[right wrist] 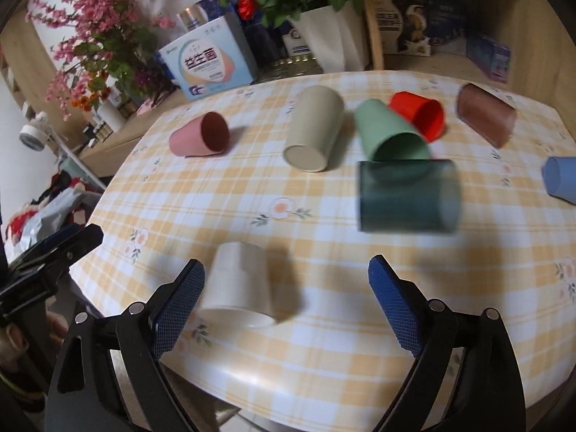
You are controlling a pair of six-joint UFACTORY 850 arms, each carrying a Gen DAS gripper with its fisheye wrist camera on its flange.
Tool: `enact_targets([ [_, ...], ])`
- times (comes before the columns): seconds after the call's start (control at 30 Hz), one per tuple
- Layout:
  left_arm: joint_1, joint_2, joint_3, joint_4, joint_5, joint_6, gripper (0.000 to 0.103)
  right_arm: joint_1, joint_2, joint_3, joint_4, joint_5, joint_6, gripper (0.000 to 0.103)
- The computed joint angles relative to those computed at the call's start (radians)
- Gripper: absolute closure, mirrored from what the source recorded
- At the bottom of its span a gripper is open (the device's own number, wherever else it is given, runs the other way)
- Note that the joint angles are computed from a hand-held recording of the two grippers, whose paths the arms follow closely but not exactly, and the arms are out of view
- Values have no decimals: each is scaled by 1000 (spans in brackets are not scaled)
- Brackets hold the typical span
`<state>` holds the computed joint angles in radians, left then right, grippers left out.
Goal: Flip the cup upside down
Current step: 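Carry the white cup with the right gripper toward the left gripper, then grasp the white cup with the left gripper while the right gripper releases it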
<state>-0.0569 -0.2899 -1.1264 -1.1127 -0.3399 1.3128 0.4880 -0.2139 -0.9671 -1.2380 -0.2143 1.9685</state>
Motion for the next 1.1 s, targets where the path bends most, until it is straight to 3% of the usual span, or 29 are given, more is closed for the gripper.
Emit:
enact_targets([
  [0.1,-18,-9,-12,108,-10,-131,6,-23,37,54,-122,25,152,14],
  [0.3,-55,-33,-38,279,-38,-358,6,-39,78,110,-135,-25,140,14],
  [0.63,-109,-168,-195,434,-270,-680,7,-84,111,164,-24,-99,24,14],
  [0.83,-137,-278,-313,511,-387,-846,22,-116,145,219,-63,-92,84,14],
  [1.1,-162,-334,-362,566,-418,-908,32,-154,179,279,-132,-77,195,14],
])
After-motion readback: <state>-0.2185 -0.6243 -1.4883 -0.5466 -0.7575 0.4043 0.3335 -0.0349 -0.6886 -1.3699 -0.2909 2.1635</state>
